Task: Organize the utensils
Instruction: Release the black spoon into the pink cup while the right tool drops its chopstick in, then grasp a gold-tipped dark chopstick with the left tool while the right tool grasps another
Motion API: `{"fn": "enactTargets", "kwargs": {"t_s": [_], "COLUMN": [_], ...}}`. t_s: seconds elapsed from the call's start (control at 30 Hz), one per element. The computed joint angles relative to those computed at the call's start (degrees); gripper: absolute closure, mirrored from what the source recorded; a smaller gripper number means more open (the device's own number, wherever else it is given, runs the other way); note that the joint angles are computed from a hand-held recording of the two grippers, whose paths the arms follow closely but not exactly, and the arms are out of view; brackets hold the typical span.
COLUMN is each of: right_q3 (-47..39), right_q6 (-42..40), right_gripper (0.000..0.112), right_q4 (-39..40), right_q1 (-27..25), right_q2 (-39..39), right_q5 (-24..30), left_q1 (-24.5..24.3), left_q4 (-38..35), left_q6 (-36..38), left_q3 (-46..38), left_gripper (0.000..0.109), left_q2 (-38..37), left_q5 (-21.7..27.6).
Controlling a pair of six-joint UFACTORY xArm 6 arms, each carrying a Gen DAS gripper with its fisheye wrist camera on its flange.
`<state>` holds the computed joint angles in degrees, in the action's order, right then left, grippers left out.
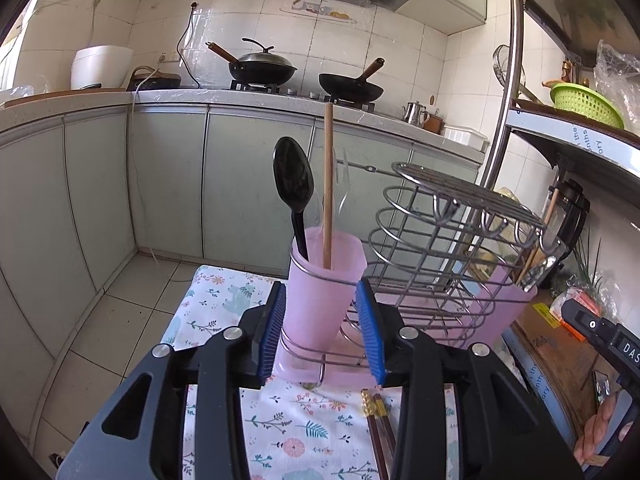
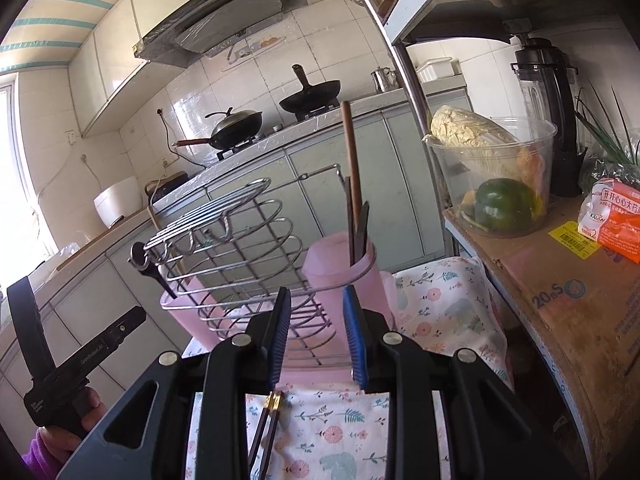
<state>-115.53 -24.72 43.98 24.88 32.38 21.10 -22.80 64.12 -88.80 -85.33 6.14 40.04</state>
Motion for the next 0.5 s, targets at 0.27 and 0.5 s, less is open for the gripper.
{"fn": "enactTargets", "kwargs": {"t_s": [0.27, 0.5], "right_q3": [4.71, 4.97], "right_q6": [0.38, 4.78], "right_gripper": [0.086, 0.086], "right_q4": [-2.73, -6.43], "right_q1": [1.11, 1.63], "right_q2": [-2.85, -2.34], "right_q5": [2.8, 10.86], "left_q1": [-0.47, -0.08], "left_q4": [-3.63, -12.04], "left_q6": [1.43, 5.38], "left_q3": [4.95, 9.61], "left_gripper": [0.072, 0.072], "left_q2": [-2.84, -4.58], "left_q5": [-1.25, -4.3]}}
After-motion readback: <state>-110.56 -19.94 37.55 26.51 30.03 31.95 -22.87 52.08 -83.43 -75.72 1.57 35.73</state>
